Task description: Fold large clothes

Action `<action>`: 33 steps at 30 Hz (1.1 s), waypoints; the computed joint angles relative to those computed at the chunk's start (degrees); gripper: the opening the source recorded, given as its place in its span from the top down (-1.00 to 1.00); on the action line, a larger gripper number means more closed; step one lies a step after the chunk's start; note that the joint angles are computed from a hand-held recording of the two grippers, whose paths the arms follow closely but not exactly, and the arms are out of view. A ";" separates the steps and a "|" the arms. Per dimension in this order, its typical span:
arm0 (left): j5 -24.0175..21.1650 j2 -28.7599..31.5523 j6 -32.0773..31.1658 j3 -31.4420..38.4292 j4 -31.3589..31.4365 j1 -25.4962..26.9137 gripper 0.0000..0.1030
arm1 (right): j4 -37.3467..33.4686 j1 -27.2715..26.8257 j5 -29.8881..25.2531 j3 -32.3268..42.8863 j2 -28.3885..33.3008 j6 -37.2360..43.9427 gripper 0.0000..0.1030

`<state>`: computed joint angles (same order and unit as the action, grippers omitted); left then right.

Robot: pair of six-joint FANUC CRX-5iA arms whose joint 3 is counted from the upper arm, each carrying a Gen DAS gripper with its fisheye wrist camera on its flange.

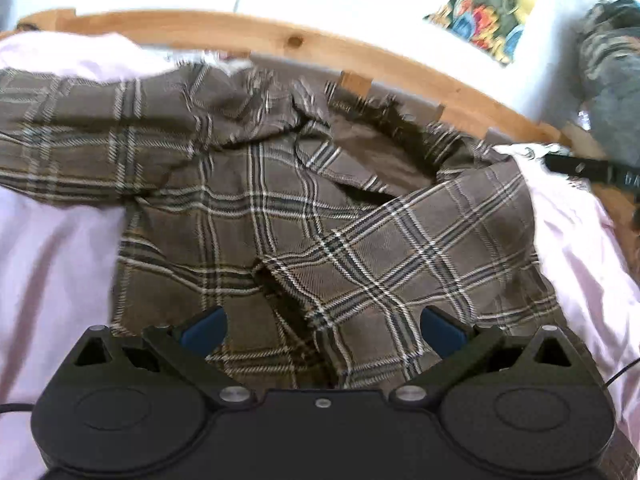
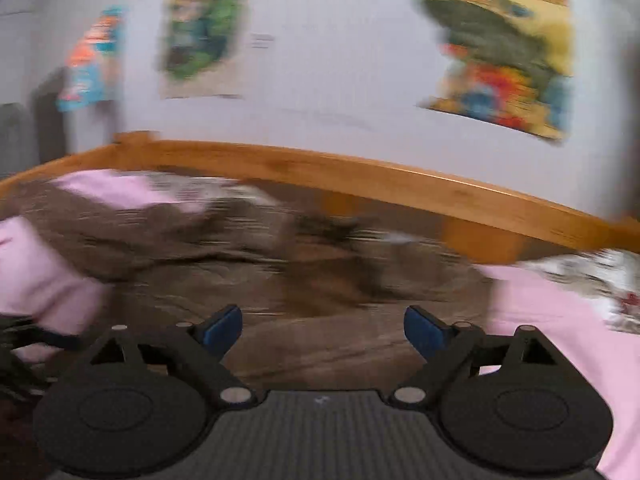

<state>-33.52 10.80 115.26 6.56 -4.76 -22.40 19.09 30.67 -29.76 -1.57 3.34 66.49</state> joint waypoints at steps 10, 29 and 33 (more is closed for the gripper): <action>-2.37 4.79 1.50 3.58 4.58 0.67 0.89 | -5.96 -10.69 -13.63 21.23 16.98 -10.73 0.02; -3.75 -1.08 17.26 0.22 -7.34 0.49 0.79 | -5.01 -7.32 -12.25 29.73 21.96 -0.45 -0.42; -3.74 -1.01 16.23 -0.03 -7.47 0.62 0.80 | -9.10 -8.69 -12.34 26.57 18.83 1.87 -0.64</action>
<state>-37.26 9.78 131.50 6.53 -12.24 -21.78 10.00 21.99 -42.10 25.01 22.17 68.36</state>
